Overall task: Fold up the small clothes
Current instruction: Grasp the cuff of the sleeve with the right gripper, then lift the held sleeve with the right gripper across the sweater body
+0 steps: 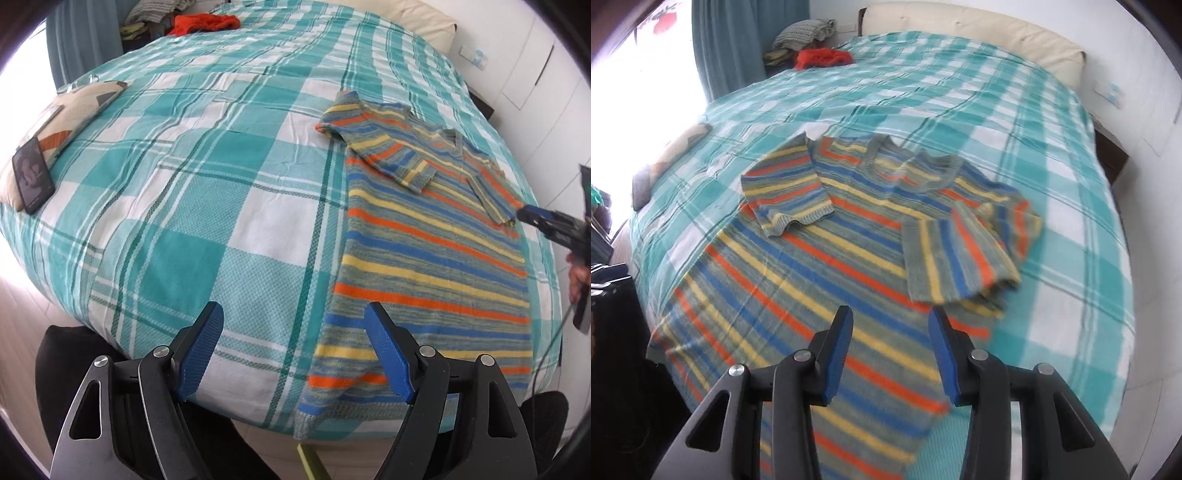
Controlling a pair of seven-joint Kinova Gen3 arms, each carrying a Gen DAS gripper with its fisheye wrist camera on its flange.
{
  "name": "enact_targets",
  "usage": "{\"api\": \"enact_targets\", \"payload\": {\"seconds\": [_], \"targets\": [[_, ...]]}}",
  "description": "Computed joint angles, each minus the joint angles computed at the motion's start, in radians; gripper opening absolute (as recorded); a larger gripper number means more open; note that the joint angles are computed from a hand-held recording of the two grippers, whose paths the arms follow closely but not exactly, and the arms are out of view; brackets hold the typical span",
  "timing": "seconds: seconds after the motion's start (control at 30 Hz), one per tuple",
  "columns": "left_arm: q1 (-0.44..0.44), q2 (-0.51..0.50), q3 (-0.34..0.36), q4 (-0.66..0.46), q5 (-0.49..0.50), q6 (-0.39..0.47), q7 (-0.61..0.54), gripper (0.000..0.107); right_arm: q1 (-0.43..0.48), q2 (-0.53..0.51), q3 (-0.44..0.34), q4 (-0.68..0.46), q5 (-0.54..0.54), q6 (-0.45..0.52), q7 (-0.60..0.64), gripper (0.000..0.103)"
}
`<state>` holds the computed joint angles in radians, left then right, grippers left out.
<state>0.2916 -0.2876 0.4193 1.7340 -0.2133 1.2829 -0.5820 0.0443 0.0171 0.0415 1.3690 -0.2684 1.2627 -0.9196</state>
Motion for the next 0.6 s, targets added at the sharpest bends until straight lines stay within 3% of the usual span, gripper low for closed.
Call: {"api": "enact_targets", "payload": {"seconds": [0.07, 0.13, 0.2, 0.23, 0.33, 0.47, 0.53, 0.6], "targets": [[0.0, 0.005, 0.021, 0.002, -0.016, 0.03, 0.015, 0.081, -0.035, 0.071, -0.042, 0.004, 0.063, -0.063, -0.042, 0.042], [0.004, 0.009, 0.02, 0.015, -0.013, 0.055, 0.024, 0.081, -0.087, 0.14, -0.016, 0.017, 0.095, -0.128, -0.092, 0.042], [0.008, 0.009, -0.002, 0.038, 0.005, 0.075, 0.024, 0.081, -0.109, 0.184, 0.038, 0.044, 0.065, -0.176, -0.104, 0.025], [0.008, 0.001, -0.015, 0.05, 0.013, 0.08, 0.023, 0.081, -0.092, 0.184, 0.056, 0.053, 0.026, -0.195, -0.106, 0.002], [0.0, -0.028, -0.038, 0.083, 0.028, 0.084, 0.02, 0.081, 0.036, 0.138, 0.086, 0.048, -0.096, -0.179, -0.139, 0.002], [-0.016, -0.036, -0.049, 0.094, 0.049, 0.076, 0.004, 0.081, 0.221, 0.104, 0.25, -0.019, -0.258, -0.097, -0.226, 0.002], [-0.02, -0.027, -0.044, 0.087, 0.059, 0.06, 0.005, 0.081, 0.314, 0.143, 0.337, -0.071, -0.33, -0.047, -0.241, 0.002], [-0.018, -0.006, -0.03, 0.069, 0.063, 0.045, 0.011, 0.081, 0.406, 0.198, 0.367, -0.129, -0.354, 0.018, -0.26, 0.002]]}}
